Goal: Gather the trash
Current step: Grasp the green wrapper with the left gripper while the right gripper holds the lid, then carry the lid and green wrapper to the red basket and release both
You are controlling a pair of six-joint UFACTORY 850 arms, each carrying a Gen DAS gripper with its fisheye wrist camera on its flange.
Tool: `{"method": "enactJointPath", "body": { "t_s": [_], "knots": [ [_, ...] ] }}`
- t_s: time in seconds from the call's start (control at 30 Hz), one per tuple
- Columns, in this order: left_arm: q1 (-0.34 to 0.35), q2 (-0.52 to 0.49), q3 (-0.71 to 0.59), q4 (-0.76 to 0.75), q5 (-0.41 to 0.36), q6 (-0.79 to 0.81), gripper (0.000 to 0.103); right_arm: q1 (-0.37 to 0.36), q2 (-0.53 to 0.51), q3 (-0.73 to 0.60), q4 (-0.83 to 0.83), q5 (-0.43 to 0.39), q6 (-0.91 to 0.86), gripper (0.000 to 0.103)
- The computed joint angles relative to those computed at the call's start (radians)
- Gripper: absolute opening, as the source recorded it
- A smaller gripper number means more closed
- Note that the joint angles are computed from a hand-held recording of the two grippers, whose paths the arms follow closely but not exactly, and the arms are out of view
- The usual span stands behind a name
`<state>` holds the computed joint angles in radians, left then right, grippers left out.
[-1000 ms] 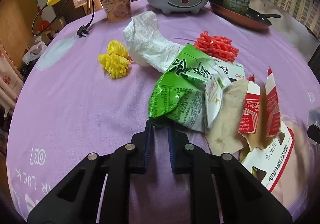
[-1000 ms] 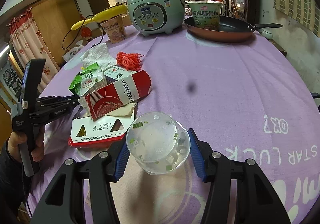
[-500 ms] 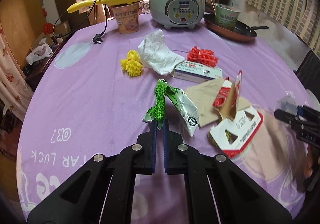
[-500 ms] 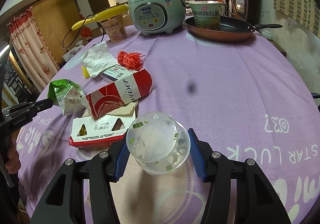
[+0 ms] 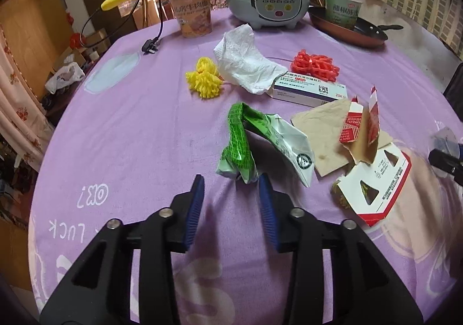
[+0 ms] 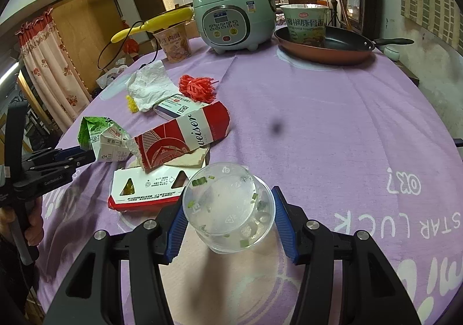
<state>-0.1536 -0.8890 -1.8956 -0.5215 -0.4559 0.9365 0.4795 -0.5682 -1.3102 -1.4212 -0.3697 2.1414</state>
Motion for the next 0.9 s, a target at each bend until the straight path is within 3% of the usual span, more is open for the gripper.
{"method": "enactJointPath", "body": {
  "t_s": [0.13, 0.3, 0.37, 0.43, 0.47, 0.53, 0.7, 0.9],
  "knots": [
    [-0.002, -0.011, -0.02, -0.041, 0.01, 0.029, 0.057, -0.002, -0.003, -0.003, 0.007, 0.012, -0.01, 0.055],
    [-0.015, -0.06, -0.094, 0.011, 0.001, -0.035, 0.057, -0.006, -0.006, -0.006, 0.018, 0.023, -0.022, 0.055],
    [-0.016, -0.086, -0.134, 0.019, -0.025, -0.056, 0.055, -0.006, -0.006, -0.005, 0.017, 0.023, -0.02, 0.055],
    [-0.015, -0.114, -0.176, 0.016, -0.056, -0.06, 0.034, -0.006, -0.006, -0.006, 0.022, 0.022, -0.024, 0.055],
    [-0.015, -0.125, -0.196, 0.024, -0.075, -0.066, 0.029, -0.006, -0.007, -0.007, 0.027, 0.022, -0.028, 0.055],
    [-0.014, -0.134, -0.209, 0.007, -0.086, -0.049, 0.028, -0.008, -0.008, -0.008, 0.036, 0.026, -0.037, 0.055],
    [-0.017, -0.084, -0.133, -0.044, -0.03, 0.025, 0.026, -0.01, -0.013, -0.011, 0.059, 0.022, -0.057, 0.055],
    [0.004, 0.018, -0.001, -0.115, 0.016, 0.086, 0.026, -0.005, -0.007, -0.006, 0.027, 0.008, -0.024, 0.055]
  ]
}}
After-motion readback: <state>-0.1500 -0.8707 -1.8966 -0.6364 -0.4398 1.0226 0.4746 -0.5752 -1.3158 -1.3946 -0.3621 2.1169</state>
